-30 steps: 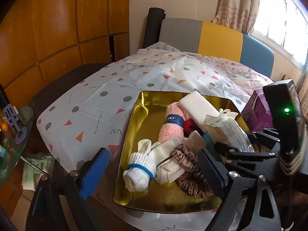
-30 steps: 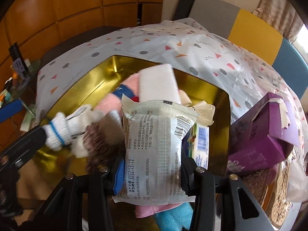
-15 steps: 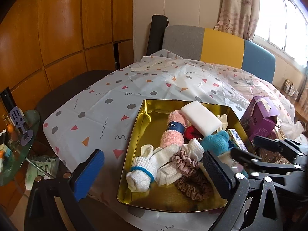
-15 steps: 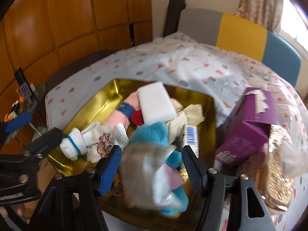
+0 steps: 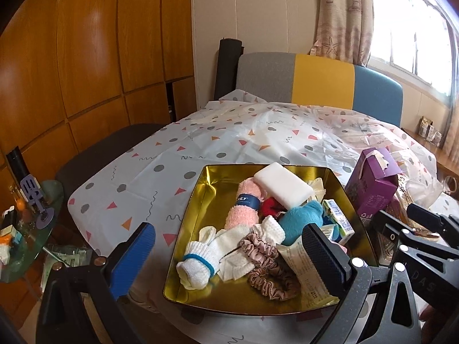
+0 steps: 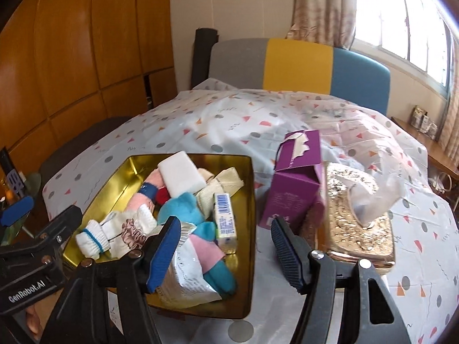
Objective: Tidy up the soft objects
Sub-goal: 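Carry the wrapped white package into the gold tray and open the right tool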
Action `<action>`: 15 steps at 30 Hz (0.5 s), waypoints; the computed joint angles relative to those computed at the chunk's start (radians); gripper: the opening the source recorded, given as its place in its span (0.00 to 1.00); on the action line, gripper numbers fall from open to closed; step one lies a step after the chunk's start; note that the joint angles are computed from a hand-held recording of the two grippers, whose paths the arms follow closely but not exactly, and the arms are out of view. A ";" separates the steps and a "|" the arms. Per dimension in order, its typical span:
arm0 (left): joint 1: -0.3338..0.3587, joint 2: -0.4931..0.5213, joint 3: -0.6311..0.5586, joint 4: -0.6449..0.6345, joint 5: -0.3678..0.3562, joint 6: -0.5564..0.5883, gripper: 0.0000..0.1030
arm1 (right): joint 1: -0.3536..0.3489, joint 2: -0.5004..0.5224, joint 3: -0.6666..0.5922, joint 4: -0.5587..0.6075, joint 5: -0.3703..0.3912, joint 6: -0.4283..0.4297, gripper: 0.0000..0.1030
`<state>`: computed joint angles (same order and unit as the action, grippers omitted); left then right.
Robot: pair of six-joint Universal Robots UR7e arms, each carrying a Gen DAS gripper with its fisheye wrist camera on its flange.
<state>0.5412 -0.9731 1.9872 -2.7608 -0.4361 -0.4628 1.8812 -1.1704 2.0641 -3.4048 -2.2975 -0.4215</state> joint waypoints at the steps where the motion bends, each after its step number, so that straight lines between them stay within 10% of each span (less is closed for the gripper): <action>1: -0.002 0.000 -0.001 0.015 0.001 -0.012 1.00 | 0.001 0.000 0.002 -0.011 -0.003 -0.005 0.64; 15: -0.008 -0.005 -0.006 0.091 0.007 -0.085 1.00 | -0.002 -0.001 0.010 -0.042 -0.019 -0.010 0.64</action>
